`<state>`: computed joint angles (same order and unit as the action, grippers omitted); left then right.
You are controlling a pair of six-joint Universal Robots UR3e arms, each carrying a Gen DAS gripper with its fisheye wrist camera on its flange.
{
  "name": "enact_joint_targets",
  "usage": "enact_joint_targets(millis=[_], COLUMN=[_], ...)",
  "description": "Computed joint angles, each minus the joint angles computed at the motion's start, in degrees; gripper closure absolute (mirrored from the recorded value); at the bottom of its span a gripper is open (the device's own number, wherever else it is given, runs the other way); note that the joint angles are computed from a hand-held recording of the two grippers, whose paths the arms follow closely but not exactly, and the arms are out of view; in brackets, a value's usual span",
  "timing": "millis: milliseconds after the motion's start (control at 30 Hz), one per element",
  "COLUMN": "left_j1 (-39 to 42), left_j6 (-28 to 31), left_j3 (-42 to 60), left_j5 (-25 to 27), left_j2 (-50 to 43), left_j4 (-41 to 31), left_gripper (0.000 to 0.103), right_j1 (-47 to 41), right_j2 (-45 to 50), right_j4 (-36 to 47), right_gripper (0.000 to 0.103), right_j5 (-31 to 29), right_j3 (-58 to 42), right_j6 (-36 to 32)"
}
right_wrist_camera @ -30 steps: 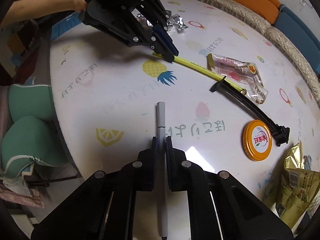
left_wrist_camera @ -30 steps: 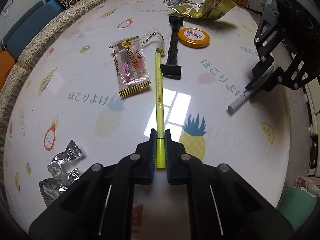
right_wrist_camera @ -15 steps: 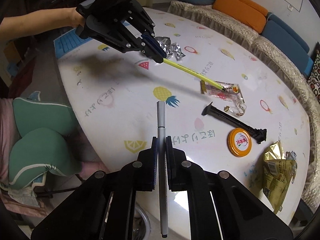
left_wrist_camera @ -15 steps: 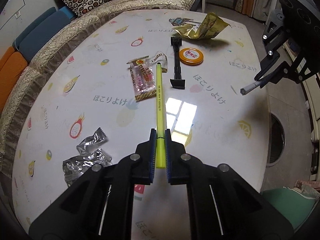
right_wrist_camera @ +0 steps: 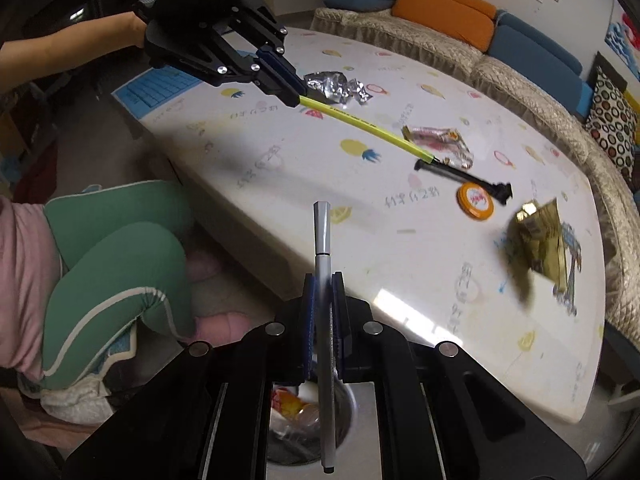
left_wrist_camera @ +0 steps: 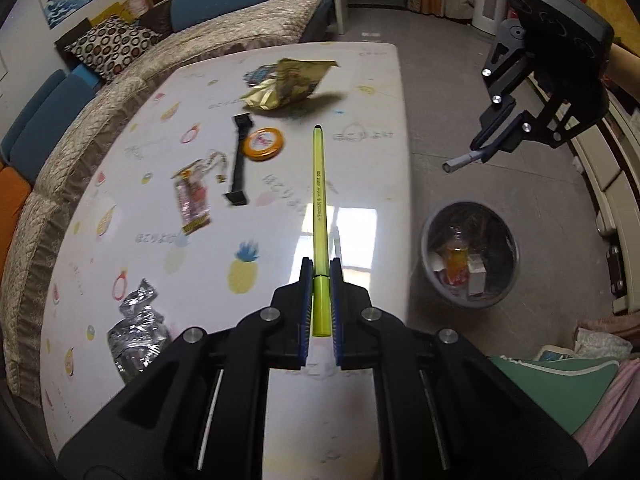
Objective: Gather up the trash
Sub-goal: 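Carry highlighter and pen over the bin and open both tools to drop them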
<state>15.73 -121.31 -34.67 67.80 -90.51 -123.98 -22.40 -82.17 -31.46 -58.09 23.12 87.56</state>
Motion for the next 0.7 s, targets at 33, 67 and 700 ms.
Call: enact_joint_targets(millis=[33,67,700], left_j1=[-1.9,-4.7,-39.7], left_j6=[-0.3,-0.9,-15.3], left_j3=[-2.6,-4.6,-30.1], left_j5=[0.4,1.1,9.9], left_j2=[1.4,2.1,-7.8], left_j4=[1.0,1.8,24.5], left_gripper=[0.096,0.096,0.096], right_j1=[-2.7,-6.0,-36.6], right_j2=[-3.8,-7.4,-35.4], right_j4=[-0.6,0.0,-20.8], right_gripper=[0.094,0.094,0.102], right_j5=[-0.2,-0.8,-13.9], right_j3=[6.0,11.0,73.8], right_j6=[-1.8,-4.2,-12.7])
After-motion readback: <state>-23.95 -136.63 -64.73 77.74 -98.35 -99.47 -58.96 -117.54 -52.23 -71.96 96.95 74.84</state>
